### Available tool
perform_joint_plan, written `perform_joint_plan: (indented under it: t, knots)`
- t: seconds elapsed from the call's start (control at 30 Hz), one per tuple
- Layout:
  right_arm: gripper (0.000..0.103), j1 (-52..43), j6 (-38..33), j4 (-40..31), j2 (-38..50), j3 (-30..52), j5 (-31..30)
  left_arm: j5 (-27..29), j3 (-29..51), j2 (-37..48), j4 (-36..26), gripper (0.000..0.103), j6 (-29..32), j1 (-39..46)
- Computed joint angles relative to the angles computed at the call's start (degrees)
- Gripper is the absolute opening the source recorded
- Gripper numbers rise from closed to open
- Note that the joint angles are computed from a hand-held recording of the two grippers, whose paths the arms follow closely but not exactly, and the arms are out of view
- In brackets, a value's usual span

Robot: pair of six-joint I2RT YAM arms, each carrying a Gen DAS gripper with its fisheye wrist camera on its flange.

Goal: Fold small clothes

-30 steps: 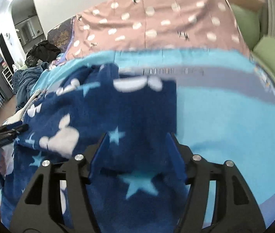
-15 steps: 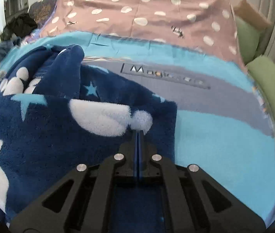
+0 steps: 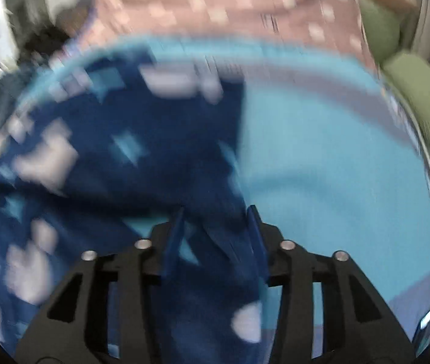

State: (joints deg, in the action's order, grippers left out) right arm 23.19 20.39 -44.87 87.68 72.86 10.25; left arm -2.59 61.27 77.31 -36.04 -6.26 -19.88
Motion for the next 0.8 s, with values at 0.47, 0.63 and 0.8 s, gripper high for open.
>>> perform_joint_plan:
  t: [0.47,0.63,0.8]
  knots:
    - [0.059,22.9,11.6,-3.3,-24.7,-9.1,5.2,-3.1,-10.3,-28.5,-9.5,0.095,-0.2,0.7]
    - [0.061,33.9,16.0,-3.8,-23.5,-7.7,8.2,3.2,-13.7,-35.6,-14.2,0.095,-2.3,5.6]
    - [0.063,42.3,19.8,-4.7,-21.9,-7.3,12.5,8.4,-16.2,-42.7,-19.9,0.095,-3.6,7.5]
